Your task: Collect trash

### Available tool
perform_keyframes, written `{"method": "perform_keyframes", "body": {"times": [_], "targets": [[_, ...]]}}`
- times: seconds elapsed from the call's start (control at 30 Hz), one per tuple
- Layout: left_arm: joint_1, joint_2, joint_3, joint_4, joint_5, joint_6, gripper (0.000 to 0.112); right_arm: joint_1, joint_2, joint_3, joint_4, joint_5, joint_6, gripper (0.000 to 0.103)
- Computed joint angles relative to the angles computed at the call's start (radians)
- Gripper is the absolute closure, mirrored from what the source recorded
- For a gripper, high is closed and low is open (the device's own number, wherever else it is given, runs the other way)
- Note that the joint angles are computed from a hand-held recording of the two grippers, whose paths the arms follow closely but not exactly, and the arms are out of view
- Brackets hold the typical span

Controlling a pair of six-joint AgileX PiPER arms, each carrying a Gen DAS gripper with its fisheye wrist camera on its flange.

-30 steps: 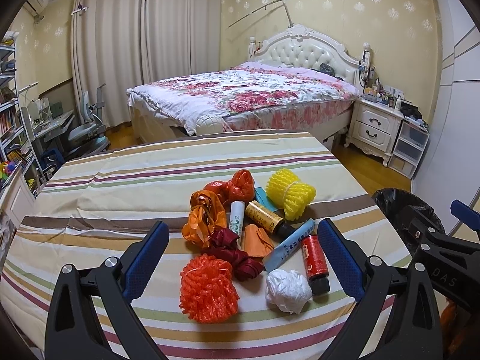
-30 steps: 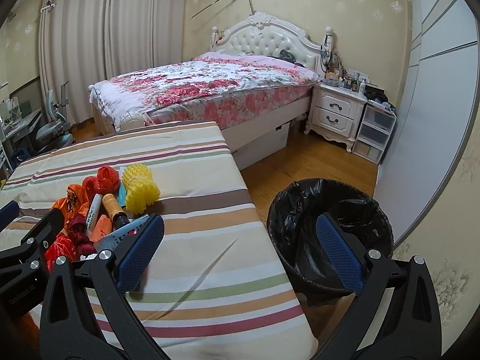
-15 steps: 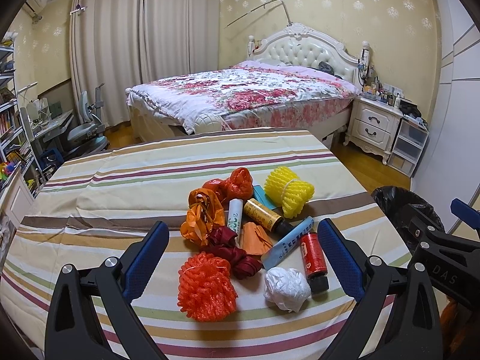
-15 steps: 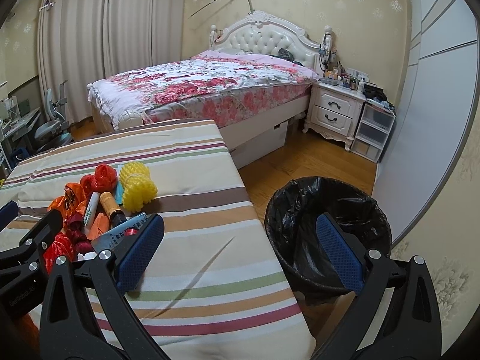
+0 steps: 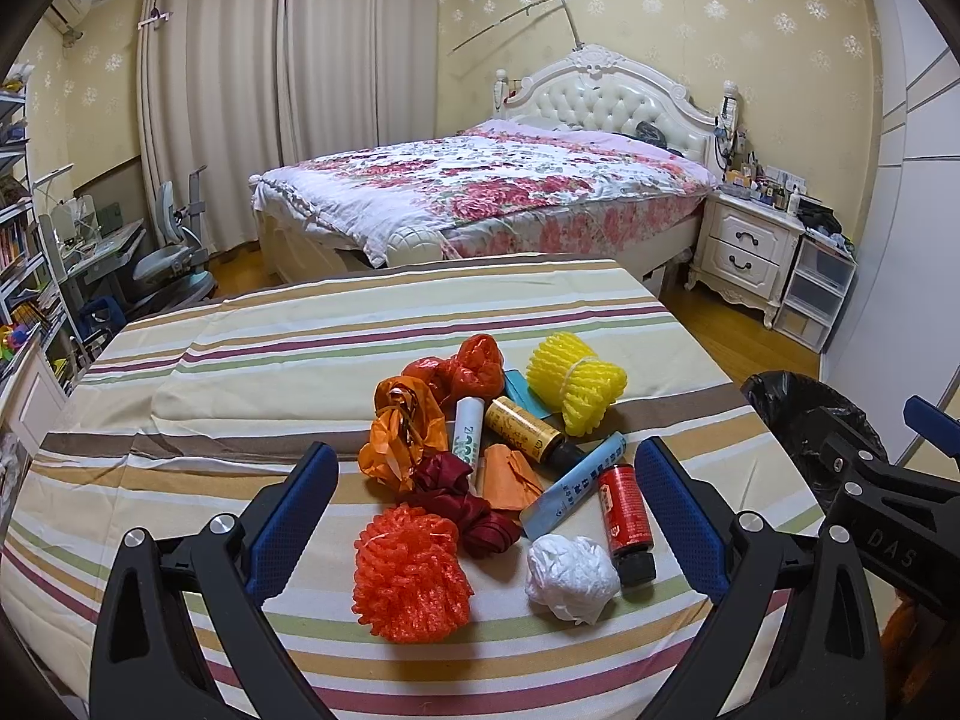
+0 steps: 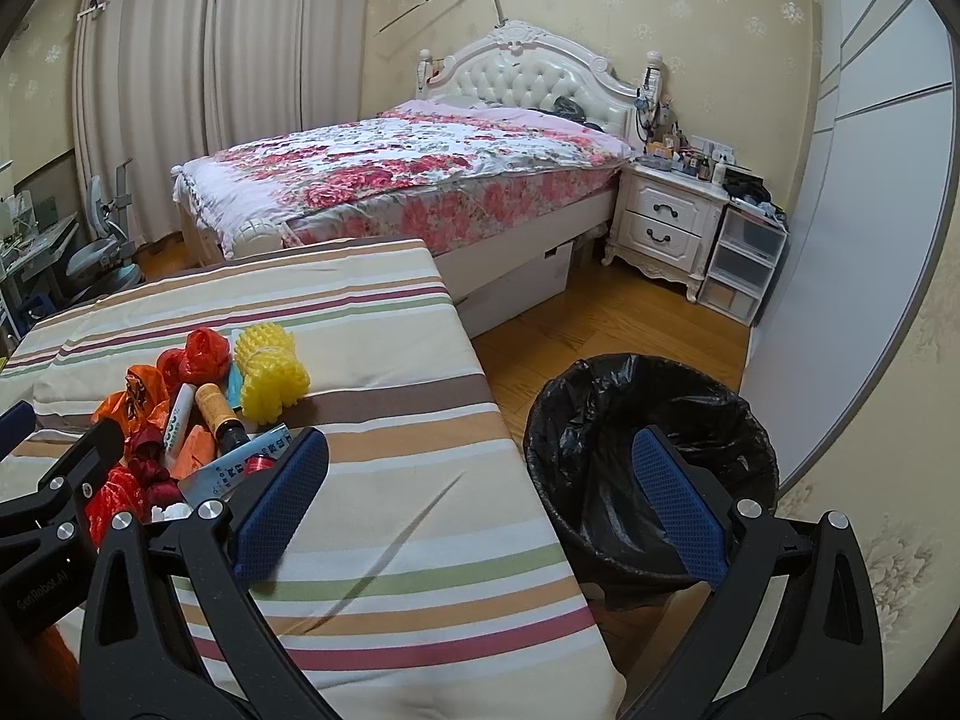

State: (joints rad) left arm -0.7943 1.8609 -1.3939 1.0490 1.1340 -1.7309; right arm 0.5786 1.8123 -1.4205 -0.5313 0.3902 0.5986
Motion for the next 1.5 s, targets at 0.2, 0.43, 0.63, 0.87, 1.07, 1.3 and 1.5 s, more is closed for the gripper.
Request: {"method": "perform_keyframes", "body": {"times": [0.2,0.43,0.63,0.87,1.07,1.3,1.5], "targets": [[-0.005,0.009,0.0,0.001,-0.003,-0.007,0.016,-0.021,-0.008,0.008,0.029,-0.003,-0.036,0.004],[-0.008,0.013,-0.002,0.0,-0.002,-0.008,0.016,-0.029,-0.008,-0.001,0.044,0.013,-0.054,0.004],[-0.01,0.016,-0.004,-0.003,-0.002,-0.009,0.016,-0.028,-0.007,-0.002,0.045,0.012,-0.053,0.004],[-0.008,0.016,-0.007,-0.004,-0.001,-0.005,0.016,-0.026,-0.005,-0.004,0.041,0.015,-0.05,0.004],[-0.015,0.024,-0.011,-0.007,0.001,-0.01,0.016,-0.026,-0.002,-0.002,0.037,0.016,-0.047,0.004],[-0.024,0.025,0.0,-0.022,-0.012,-0.022,0.016,-0.032,-0.001,0.008,0.041,0.011,-0.052,0.004],[-0.032,0.018,0.014,-0.043,-0.02,-0.035,0.016,-0.033,0.01,0.005,0.057,0.015,-0.068,0.004]]}}
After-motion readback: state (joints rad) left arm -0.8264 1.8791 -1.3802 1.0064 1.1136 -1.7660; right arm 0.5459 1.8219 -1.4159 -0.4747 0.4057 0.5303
